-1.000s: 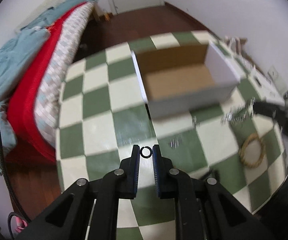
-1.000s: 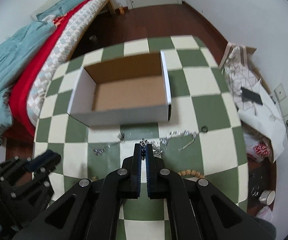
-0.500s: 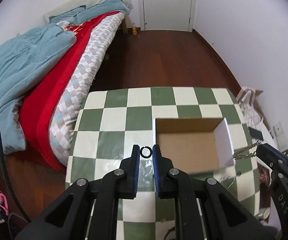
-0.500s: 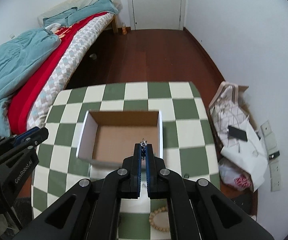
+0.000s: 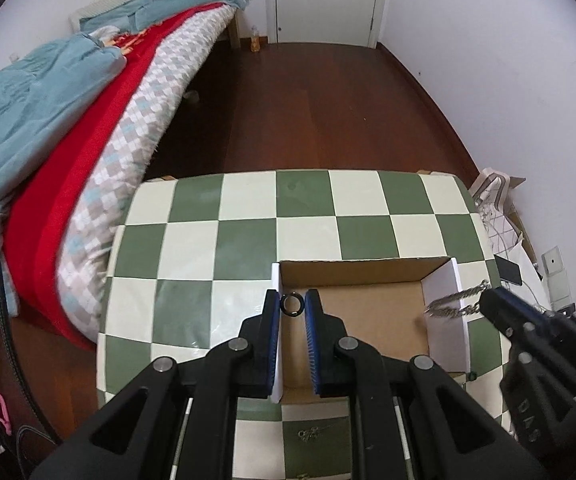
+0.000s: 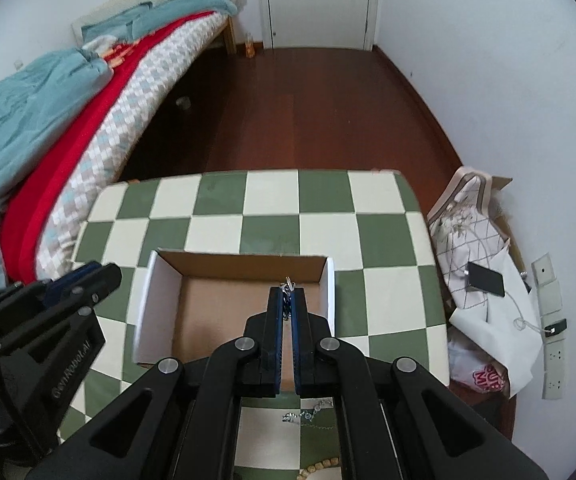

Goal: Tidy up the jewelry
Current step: 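Carry the chain in the right gripper over the box while the left carries the ring there, then open the right gripper to drop the chain in the box while the left drops the ring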

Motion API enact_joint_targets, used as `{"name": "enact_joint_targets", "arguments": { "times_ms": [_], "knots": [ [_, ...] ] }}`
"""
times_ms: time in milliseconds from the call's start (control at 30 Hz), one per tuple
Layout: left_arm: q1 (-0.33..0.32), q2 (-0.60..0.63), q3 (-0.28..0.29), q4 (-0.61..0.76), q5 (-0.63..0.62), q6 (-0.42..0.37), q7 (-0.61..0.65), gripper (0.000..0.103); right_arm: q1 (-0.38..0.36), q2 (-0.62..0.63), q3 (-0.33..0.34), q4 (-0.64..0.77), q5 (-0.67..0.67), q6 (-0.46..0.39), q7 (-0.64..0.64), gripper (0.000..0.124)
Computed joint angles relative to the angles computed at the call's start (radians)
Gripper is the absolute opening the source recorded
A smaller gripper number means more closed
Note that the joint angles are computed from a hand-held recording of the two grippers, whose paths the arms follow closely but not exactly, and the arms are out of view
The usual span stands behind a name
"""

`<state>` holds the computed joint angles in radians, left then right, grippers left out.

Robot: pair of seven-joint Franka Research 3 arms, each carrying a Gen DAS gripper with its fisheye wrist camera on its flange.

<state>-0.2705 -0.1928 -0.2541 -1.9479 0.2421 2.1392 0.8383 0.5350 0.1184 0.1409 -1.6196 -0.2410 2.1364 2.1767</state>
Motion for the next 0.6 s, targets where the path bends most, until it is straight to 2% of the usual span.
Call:
{"name": "enact_joint_targets", "arguments": {
  "times_ms": [133, 200, 233, 267, 300, 333, 367, 400, 433, 533, 600],
  "knots": [
    [-0.005, 0.027, 0.014, 0.006, -0.065, 0.018, 0.045, 0.011, -0.007, 0.029, -0.004, -0.007, 0.032, -0.011, -0.039, 0.004],
    [-0.003, 0.033, 0.012, 0.011, -0.065, 0.017, 0.045, 0.014, -0.009, 0.045, -0.006, 0.003, 0.057, -0.042, -0.064, 0.005],
    [-0.002, 0.035, 0.009, 0.015, -0.059, 0.013, 0.038, 0.017, -0.009, 0.048, -0.008, 0.004, 0.063, -0.054, -0.069, 0.005],
    [0.0, 0.038, 0.005, 0.023, -0.047, 0.0, 0.027, 0.029, -0.008, 0.054, -0.009, 0.008, 0.063, -0.073, -0.08, 0.006],
    [0.0, 0.039, 0.003, 0.029, -0.035, -0.009, 0.019, 0.042, -0.005, 0.057, -0.011, 0.011, 0.057, -0.086, -0.081, 0.015],
    [0.001, 0.037, 0.002, 0.029, -0.029, -0.01, 0.014, 0.077, -0.004, 0.053, -0.012, 0.006, 0.056, -0.092, -0.084, 0.04],
    [0.002, 0.035, -0.002, 0.032, -0.008, -0.019, 0.001, 0.097, -0.004, 0.053, -0.013, 0.005, 0.059, -0.099, -0.09, 0.055],
    [0.004, 0.034, -0.008, 0.037, 0.021, -0.035, -0.016, 0.099, -0.005, 0.046, -0.014, -0.002, 0.062, -0.097, -0.087, 0.08],
    [0.004, 0.03, -0.006, 0.035, 0.023, -0.041, -0.017, 0.1, -0.005, 0.042, -0.015, -0.004, 0.06, -0.097, -0.083, 0.089],
    [0.007, 0.007, -0.007, 0.018, 0.053, -0.048, -0.042, 0.1, 0.001, 0.044, -0.015, 0.013, 0.032, -0.148, -0.081, 0.089],
    [0.009, -0.01, -0.009, 0.002, 0.072, -0.048, -0.062, 0.102, -0.004, 0.034, -0.014, 0.001, 0.048, -0.145, -0.078, 0.093]
  ]
}}
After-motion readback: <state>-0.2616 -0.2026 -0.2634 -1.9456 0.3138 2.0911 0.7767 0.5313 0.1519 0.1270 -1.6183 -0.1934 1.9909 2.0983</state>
